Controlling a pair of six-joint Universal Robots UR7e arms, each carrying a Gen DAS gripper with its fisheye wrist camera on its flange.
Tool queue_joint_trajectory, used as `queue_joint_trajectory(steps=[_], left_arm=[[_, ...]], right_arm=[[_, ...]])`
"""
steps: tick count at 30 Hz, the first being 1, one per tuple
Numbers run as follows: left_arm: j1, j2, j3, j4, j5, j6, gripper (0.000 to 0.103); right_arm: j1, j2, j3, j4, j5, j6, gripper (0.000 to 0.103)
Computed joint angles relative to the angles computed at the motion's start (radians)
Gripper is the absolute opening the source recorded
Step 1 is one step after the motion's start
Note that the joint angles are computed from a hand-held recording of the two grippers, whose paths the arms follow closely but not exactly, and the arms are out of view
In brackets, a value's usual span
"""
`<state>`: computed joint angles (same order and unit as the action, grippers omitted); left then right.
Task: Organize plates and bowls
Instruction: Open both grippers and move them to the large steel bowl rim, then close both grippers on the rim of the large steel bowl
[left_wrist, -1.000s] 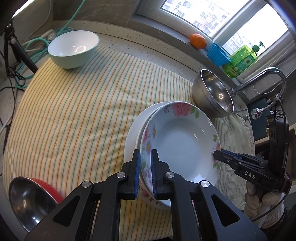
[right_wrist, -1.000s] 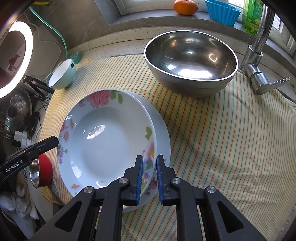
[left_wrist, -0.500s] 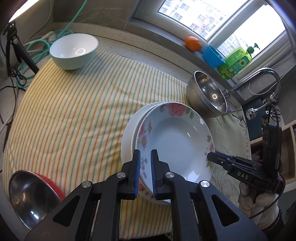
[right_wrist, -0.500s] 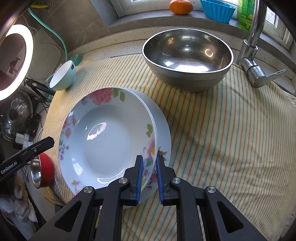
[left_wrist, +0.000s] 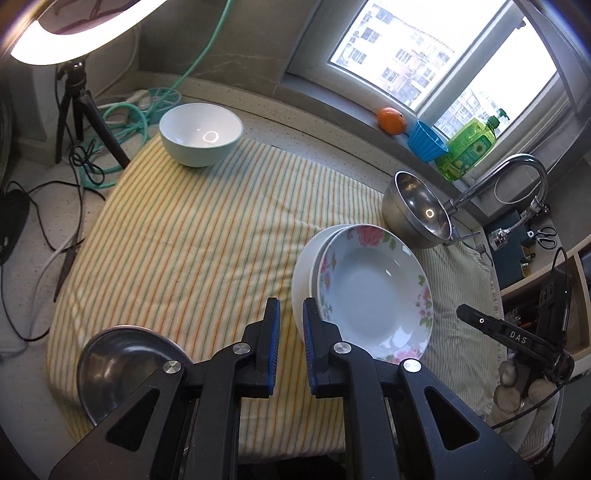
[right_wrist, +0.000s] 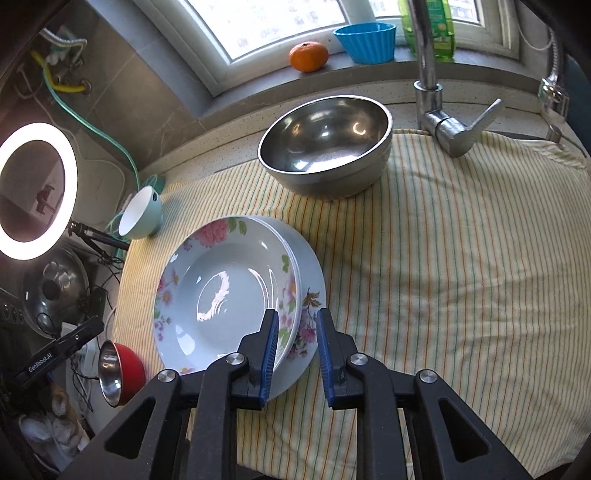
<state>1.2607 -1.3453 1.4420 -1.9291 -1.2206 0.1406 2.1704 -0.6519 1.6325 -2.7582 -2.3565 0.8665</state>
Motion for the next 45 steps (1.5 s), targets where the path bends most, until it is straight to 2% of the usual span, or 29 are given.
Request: queue_joint_trajectory(steps=[5, 8, 11, 16, 25, 34, 40, 45], left_arm=[[0.013, -0.018, -0.002, -0.026, 0.013, 0.021, 0.011], [0.016, -0.028, 0.004, -0.031, 0.017, 0.037, 0.017], [0.013, -0.039, 0.023, -0.046, 0.039, 0.058, 0.017], [0.005, -0.032, 0.027, -0.037, 0.034, 0.054, 0.017], [-0.047, 0.015, 0.023, -0.081, 0.023, 0.033, 0.017], [-0.106, 0.154, -0.026, -0.122, -0.026, -0.008, 0.017], [-0.122, 0.247, -0.075, -0.120, -0.052, -0.048, 0.017], [-0.123, 0.303, -0.113, -0.109, -0.059, -0.075, 0.017]], right_arm=[[0.041, -0.008, 0.028, 0.003, -0.119, 0.091, 0.033], [0.061, -0.005, 0.025, 0.056, -0.183, 0.148, 0.035], [0.072, -0.003, 0.013, 0.114, -0.201, 0.174, 0.039], [0.081, -0.003, 0.004, 0.136, -0.223, 0.164, 0.047], [0.041, -0.032, 0.022, 0.053, -0.235, 0.043, 0.047], [-0.050, -0.055, 0.036, -0.123, -0.188, -0.170, 0.047], [-0.096, -0.050, -0.003, -0.134, -0.166, -0.278, 0.046], [-0.127, -0.037, -0.039, -0.140, -0.150, -0.332, 0.043]])
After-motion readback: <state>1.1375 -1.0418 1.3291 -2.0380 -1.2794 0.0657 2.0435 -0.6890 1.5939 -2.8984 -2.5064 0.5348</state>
